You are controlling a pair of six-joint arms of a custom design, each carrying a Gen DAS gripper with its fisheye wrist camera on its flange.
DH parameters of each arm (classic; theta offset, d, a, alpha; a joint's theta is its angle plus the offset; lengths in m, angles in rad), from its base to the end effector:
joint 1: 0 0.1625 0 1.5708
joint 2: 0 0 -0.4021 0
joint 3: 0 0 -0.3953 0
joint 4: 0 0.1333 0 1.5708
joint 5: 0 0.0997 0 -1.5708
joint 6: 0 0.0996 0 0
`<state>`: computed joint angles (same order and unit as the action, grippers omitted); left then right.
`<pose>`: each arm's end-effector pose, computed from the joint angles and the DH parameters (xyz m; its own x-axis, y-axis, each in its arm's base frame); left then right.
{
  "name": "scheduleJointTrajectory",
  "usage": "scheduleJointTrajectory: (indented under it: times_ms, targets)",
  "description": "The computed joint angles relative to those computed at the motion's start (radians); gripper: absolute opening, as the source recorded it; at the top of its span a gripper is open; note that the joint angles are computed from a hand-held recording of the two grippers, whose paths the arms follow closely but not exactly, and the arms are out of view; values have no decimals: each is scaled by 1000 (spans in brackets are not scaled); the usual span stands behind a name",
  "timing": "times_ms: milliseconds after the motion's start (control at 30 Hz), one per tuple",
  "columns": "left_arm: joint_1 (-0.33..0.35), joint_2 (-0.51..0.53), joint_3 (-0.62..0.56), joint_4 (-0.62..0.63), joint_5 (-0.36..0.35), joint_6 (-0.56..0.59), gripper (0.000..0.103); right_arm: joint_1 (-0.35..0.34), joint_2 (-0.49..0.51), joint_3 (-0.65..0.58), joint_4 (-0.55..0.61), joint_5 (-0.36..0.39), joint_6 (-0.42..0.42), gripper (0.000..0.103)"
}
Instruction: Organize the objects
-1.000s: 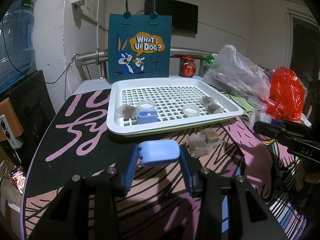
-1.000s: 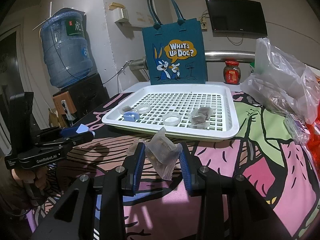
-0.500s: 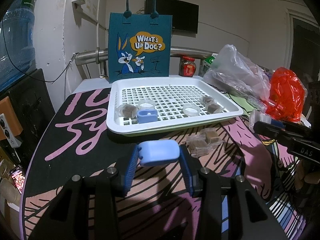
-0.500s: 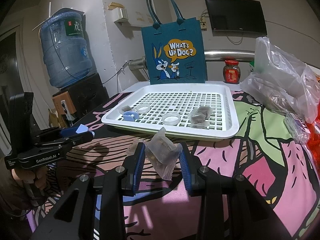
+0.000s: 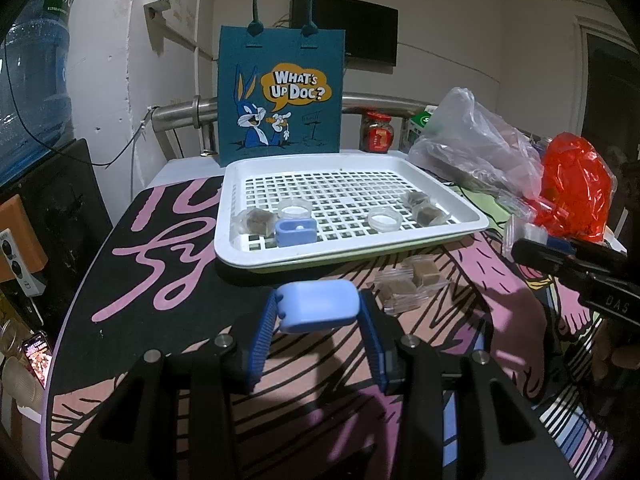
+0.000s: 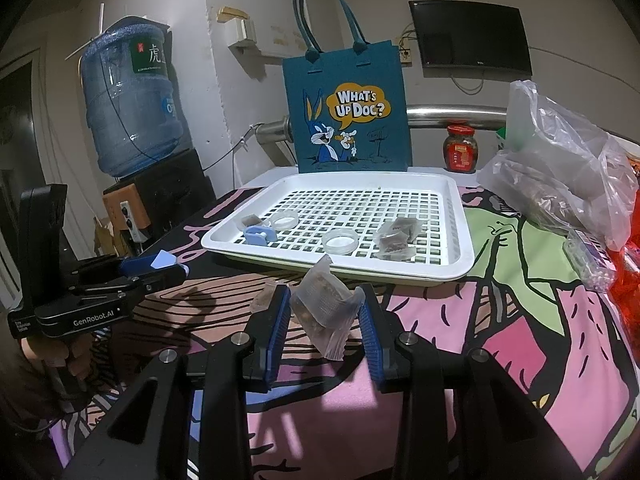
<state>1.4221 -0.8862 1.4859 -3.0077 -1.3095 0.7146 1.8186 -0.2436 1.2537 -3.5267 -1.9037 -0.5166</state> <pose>0.0508 -0.7344 0.2605 -0.6781 0.3987 -0.6174 0.7196 0.5307 -0.4477 0.2780 -0.6879 -0.0495 -0.7823 -0.2583 0.5668 -0.6094 0.5056 -0.6107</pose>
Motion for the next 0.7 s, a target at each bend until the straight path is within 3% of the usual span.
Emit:
scheduleJointTrajectory:
  times_ms: [700]
  targets:
    - [6, -1, -15, 38, -15, -26, 40, -1, -1, 2, -4, 3, 1, 33]
